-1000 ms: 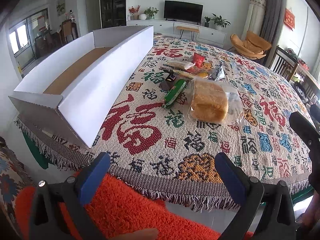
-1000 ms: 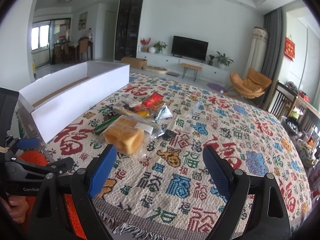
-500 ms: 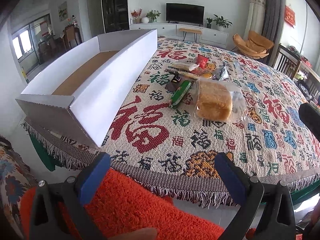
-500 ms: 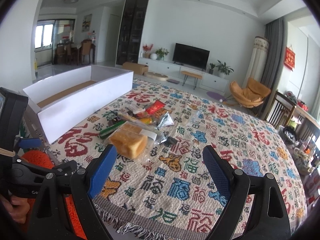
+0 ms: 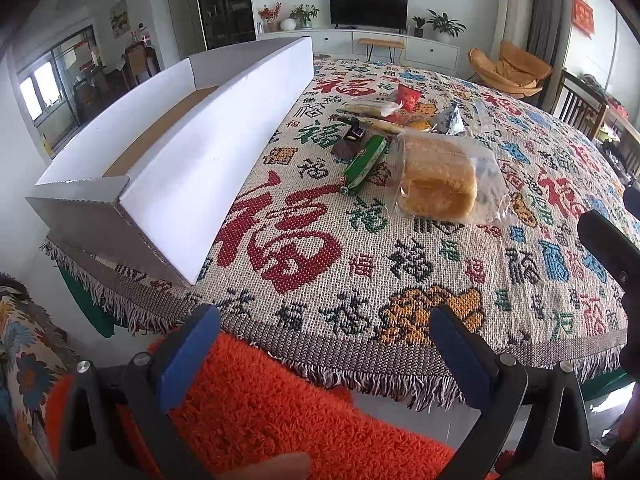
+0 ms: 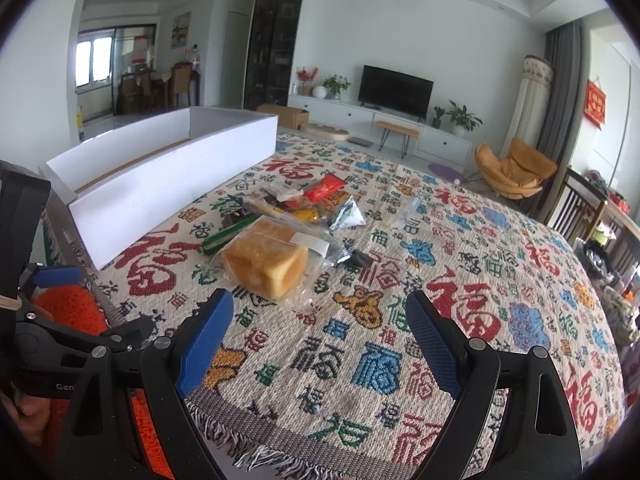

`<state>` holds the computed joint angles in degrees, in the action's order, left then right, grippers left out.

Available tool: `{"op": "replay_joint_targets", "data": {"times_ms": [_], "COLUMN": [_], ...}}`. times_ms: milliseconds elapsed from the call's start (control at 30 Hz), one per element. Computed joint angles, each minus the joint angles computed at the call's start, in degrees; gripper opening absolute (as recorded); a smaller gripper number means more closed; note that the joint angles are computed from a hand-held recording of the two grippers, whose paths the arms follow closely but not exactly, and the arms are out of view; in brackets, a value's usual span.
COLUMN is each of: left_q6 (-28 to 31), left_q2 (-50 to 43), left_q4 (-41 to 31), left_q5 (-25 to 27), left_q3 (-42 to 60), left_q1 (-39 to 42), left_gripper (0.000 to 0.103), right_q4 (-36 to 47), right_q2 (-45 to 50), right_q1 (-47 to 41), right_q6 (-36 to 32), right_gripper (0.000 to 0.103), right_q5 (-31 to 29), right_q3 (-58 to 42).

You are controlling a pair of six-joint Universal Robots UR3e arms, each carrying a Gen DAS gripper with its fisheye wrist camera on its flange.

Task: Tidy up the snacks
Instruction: 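Move both tools toward the snack pile on the blanket, then grasp the yellow-wrapped snack stick with the right gripper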

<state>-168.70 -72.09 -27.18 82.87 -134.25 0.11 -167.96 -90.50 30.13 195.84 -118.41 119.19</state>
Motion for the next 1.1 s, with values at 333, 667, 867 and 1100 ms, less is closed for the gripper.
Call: {"op": "replay_joint_targets", "data": {"times_ms": [333, 667, 867, 1100], "left_q6": [-0.02, -0.44, -6.39, -7.42], "left_q2": [-1.86, -17.19, -29.34, -33.26], "left_q4": [-0.74, -8.61, -4.39, -5.12], "left_q5": [0.53, -2.06, 3.20, 4.71], "left_q3": [0.99, 19.03, 25.83, 27.77], "left_q1": [-0.82, -4.48, -8.74, -9.05], "left_gripper": [0.103, 0.103, 0.103, 0.103], "right_q4": [-0.25, -2.04, 4.81, 20.00], "right_q2": [-0.74, -3.20, -10.46, 2.58], "right_q1": [-2.25, -5.24, -21.17, -34.09], "right_q6": [0.78, -1.37, -8.90, -19.49], "right_gripper": [0.090, 0.090, 0.090, 0.090], "right_q5": [2.19, 2.70, 20.44, 38.25], "right_q3": [1.88, 3.46, 3.79, -12.33]}}
